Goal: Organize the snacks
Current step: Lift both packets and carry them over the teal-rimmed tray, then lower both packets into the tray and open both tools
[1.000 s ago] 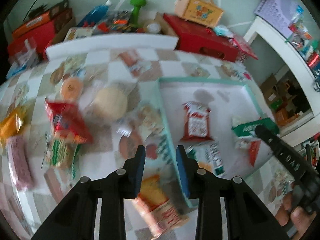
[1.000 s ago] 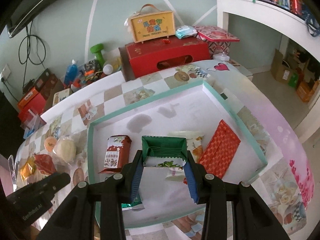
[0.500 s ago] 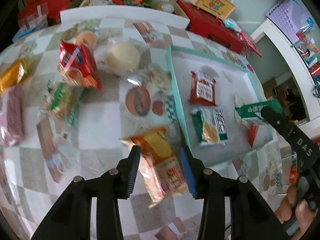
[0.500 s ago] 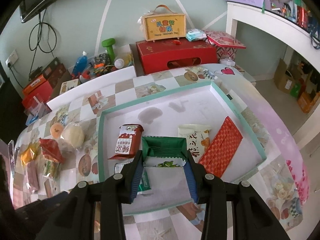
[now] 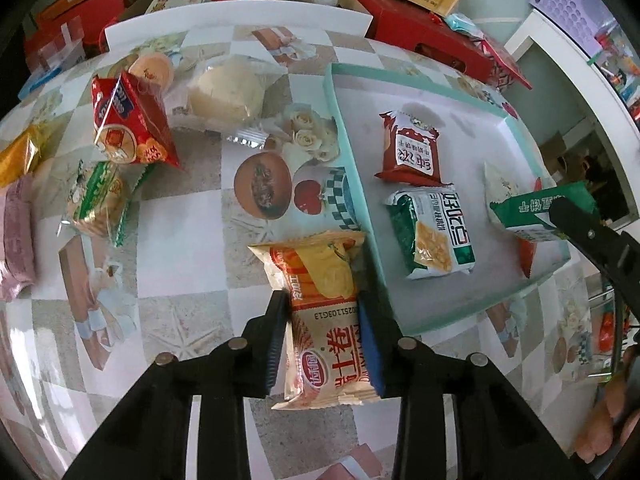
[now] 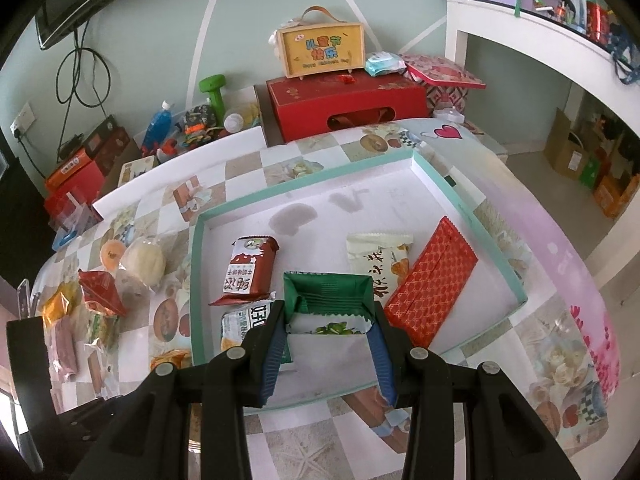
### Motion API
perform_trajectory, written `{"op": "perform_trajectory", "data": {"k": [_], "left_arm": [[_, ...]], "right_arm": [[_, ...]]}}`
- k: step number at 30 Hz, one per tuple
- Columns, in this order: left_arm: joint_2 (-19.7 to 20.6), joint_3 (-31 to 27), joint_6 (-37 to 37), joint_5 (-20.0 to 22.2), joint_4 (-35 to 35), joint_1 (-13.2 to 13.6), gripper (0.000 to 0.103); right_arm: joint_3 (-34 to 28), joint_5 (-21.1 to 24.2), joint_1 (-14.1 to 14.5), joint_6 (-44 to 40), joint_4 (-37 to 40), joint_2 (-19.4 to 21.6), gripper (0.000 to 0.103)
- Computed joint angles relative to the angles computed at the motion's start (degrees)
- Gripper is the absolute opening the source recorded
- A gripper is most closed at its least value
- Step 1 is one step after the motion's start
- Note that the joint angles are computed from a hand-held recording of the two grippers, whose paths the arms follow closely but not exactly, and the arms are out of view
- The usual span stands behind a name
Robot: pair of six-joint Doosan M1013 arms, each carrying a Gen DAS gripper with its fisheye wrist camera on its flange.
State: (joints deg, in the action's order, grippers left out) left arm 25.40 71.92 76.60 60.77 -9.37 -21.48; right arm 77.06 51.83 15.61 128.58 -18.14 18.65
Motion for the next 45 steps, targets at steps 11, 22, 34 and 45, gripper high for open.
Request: {"op": "perform_trajectory", "data": {"k": [11,22,34,45], "left_arm": [[-1.38,0.20,-0.34,-4.12,2.29,-0.15,0.032],[3.50,-8.66,2.88,-7.82,0.65,-0.09,0.032],[8.77,-14.79,3.04,-7.31,-0.35,-0.40,0.043],[5.76,-10.90,0.02,-9.07,0.18,0.23,0.078]], "right_arm": [[0.08,-1.76,-0.74,-0.80,2.40,0.00,0.042],[-1.59,-5.28,-2.12,-2.69,6.30,2.05,0.042],[-2.15,-6.05,-2.83,3.17,1.60,3.51,0.043],[-2.47,-3.57,-3.00,4.58,0.97,3.11,0.066]]}}
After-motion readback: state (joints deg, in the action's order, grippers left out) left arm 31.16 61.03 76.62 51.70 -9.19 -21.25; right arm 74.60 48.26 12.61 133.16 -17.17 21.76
